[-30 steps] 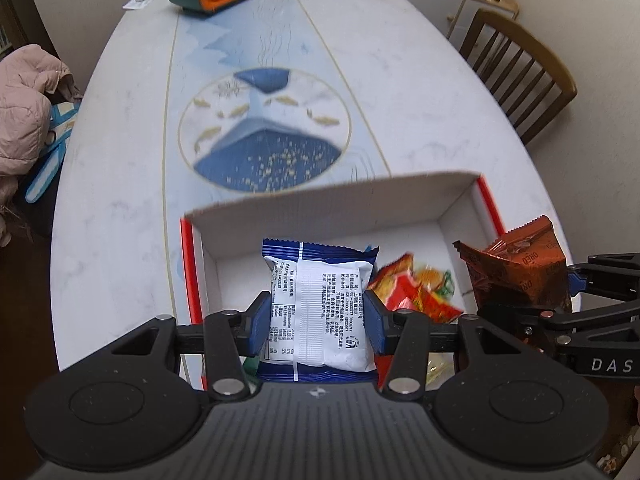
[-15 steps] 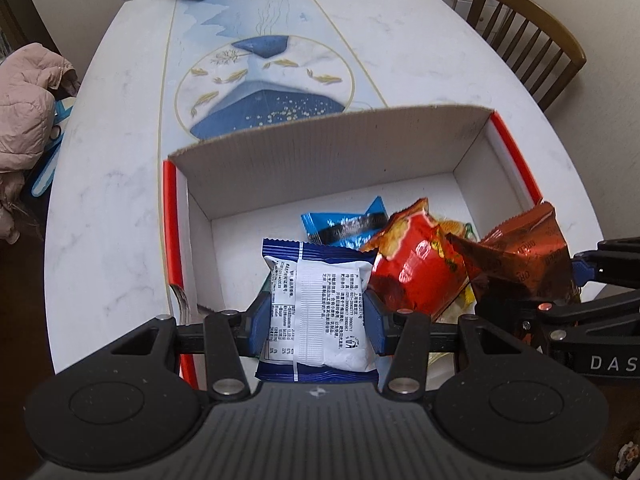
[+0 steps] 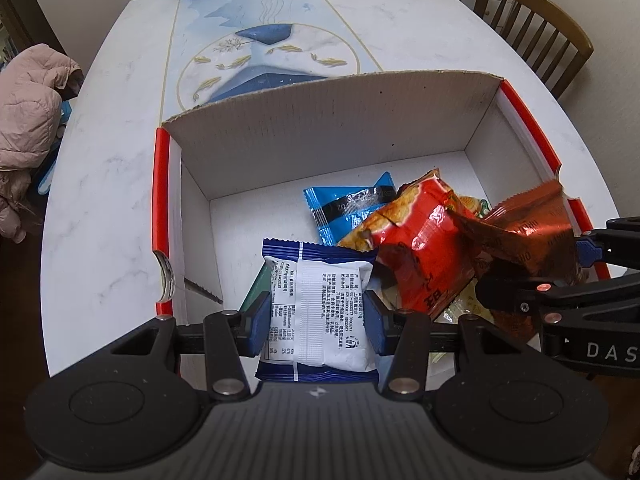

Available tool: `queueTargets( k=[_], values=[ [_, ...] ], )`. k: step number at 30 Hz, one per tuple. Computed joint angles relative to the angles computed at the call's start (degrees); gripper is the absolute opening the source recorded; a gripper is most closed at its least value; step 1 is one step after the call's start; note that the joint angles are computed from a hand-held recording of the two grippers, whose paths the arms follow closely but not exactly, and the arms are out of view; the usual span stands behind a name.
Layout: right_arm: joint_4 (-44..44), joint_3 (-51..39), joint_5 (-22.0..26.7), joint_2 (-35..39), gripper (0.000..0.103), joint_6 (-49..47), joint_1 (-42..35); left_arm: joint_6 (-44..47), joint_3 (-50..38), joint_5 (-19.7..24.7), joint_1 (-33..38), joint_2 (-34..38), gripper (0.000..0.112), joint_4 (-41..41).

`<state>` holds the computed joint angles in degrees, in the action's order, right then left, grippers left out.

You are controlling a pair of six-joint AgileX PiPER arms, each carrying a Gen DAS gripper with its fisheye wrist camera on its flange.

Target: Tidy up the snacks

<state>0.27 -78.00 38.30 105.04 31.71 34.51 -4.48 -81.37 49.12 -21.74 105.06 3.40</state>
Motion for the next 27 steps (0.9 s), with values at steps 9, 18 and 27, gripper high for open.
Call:
queueTargets(
  k=[9,18,27],
  values=[
    [-3.7,0.9,-1.4,0.4,0.052,4.1,1.5,0.8,2.6,-2.7,0.4,-0.4,0.047,-1.2],
    [-8.1,3.2,-3.4,-1.8,0.064,9.5,2.9,3.4,4.0,-4.6,1.8,-1.8,0.054,-4.4],
    [-15.2,6.2,-5.4,-6.1,0.078,17.1,5.5,4.6,7.3,-6.1,2.7,-7.6,0.061,-5.8]
  ],
)
